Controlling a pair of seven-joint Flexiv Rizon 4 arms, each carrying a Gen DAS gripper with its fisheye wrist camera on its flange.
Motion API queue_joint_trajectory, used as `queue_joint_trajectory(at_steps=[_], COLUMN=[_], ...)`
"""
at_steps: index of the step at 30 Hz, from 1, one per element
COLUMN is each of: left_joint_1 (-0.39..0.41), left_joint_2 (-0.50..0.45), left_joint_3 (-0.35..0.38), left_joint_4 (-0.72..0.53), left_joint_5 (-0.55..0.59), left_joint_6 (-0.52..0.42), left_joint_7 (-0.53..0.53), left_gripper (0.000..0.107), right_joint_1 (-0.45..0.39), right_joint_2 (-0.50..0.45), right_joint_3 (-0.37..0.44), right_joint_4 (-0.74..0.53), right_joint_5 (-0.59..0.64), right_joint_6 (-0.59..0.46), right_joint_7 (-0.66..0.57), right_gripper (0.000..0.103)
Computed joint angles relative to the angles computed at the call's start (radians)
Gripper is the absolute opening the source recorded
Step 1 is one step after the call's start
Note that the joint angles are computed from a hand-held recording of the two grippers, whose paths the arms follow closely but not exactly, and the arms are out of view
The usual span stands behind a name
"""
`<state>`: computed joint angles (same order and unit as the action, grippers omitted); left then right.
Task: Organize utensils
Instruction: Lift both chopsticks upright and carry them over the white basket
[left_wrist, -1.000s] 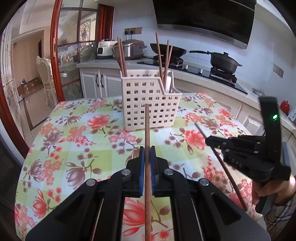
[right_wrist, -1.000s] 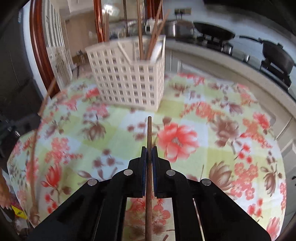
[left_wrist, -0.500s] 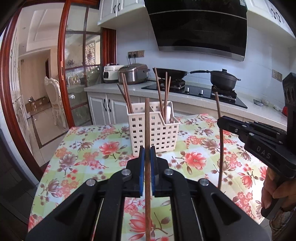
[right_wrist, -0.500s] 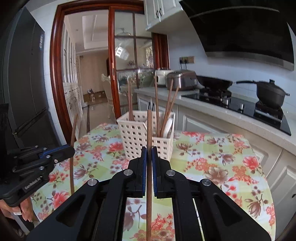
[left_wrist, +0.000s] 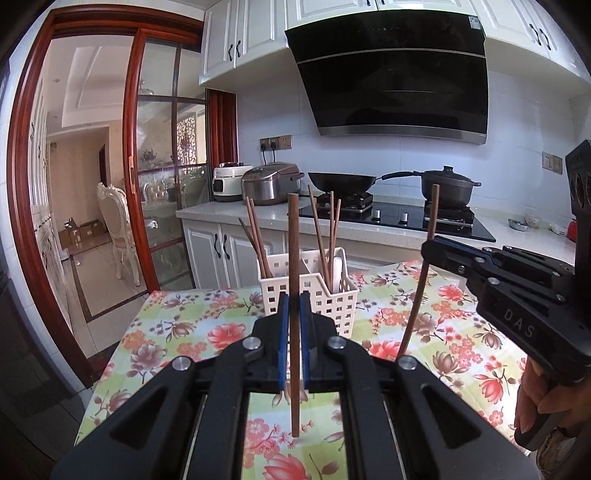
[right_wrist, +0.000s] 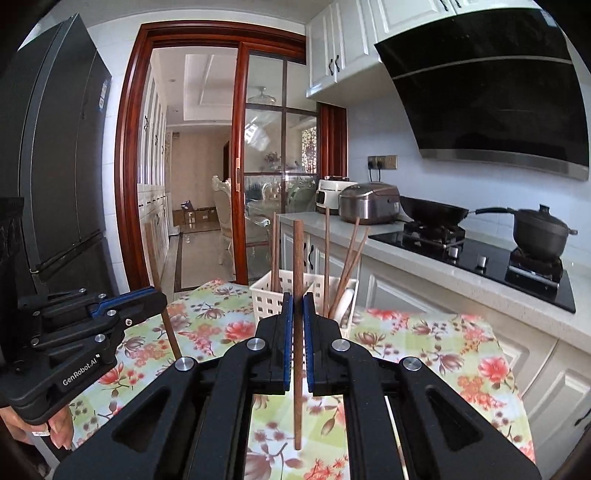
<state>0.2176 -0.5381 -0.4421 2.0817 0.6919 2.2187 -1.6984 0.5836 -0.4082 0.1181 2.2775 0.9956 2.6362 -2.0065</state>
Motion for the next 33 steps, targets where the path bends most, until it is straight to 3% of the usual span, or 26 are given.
queue_joint_trajectory(at_steps=[10,20,33], left_joint_1=[0.052,0.077,0.147], left_joint_2=[-0.008,-0.041,-0.195], left_joint_3=[-0.107,-0.219,-0.474], left_joint_4=[-0.087,-0.188,-0.376], left_joint_5=[0.023,-0.019,-0.139], left_joint_6=[-0.075,-0.138,-0.304], left_joint_7=[-0.014,0.042,0.213], left_gripper=[0.006,0.006,0.006], right_joint_1=[-0.034,-0.087,-0.153], right_joint_2=[0.056,0.096,0.097], right_joint_3=[-0.029,-0.065,-0.125], right_joint_4=[-0.052,-0.133,-0.264], right_joint_5=[-0.021,-0.052,-0.125], right_joint_6=[-0.065,-0.156,-0.278], right_joint_7=[-0.088,-0.176,-0.203], right_gripper=[0.006,0.006,0.006])
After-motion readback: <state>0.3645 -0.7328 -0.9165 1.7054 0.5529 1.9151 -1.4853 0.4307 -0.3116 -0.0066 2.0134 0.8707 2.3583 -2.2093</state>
